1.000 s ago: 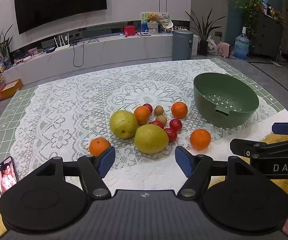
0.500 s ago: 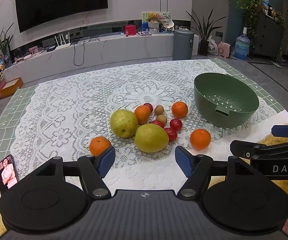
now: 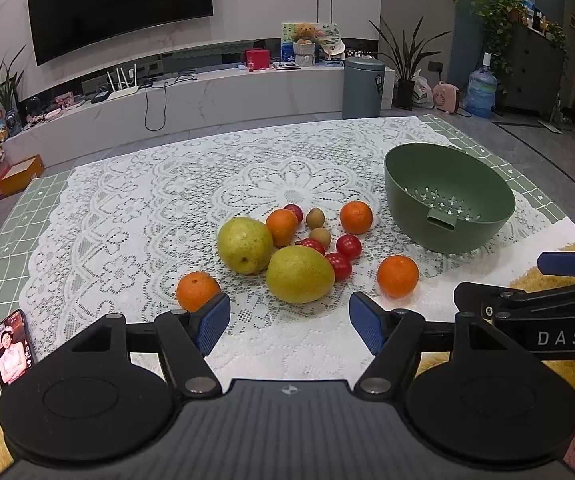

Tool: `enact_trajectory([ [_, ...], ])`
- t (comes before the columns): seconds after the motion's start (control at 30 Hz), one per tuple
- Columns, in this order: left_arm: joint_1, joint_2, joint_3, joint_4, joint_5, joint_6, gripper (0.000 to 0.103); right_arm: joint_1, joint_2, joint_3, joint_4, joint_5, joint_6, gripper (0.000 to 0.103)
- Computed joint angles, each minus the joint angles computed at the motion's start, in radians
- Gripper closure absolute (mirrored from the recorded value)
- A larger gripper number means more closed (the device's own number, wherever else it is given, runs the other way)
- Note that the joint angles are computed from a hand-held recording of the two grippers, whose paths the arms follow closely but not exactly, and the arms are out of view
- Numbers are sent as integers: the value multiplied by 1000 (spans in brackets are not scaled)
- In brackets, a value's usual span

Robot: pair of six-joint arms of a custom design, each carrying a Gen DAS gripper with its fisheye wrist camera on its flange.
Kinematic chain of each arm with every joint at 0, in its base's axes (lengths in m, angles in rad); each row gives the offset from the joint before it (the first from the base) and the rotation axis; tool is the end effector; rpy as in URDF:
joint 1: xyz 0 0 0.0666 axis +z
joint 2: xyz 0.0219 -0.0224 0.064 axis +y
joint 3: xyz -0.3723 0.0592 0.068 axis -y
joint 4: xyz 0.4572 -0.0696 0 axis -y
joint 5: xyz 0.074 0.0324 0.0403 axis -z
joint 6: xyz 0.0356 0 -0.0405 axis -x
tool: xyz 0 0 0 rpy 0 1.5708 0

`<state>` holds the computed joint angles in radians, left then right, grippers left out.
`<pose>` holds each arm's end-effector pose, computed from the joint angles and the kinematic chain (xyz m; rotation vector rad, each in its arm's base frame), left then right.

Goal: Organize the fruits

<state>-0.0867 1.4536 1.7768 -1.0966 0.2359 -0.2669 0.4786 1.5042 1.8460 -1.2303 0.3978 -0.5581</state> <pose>0.5542 -0.0569 0.5775 0.5225 2.2654 -0.1860 0.5062 0.2467 0.5768 0.2628 2.3535 0.0019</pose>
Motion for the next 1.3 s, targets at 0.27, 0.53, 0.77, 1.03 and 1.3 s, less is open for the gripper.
enact_trajectory([
  [0.27,0,0,0,-1,0,1,22,0,-1,-1,0,-1,-1,4],
  [0.53,0,-1,0,-1,0,1,22,0,-1,-5,-1,-6,-6,4],
  [0.77,0,1,1,-2,0,1,22,-1,0,-4,-2,-9,-7,4],
  [1.03,0,0,1,-2,2,-2,22,-2,1,-6,2,-17,0,4],
  [1.3,14,21,23,-2,45,-4,39,-24,7,-21,54,-85,29,4],
])
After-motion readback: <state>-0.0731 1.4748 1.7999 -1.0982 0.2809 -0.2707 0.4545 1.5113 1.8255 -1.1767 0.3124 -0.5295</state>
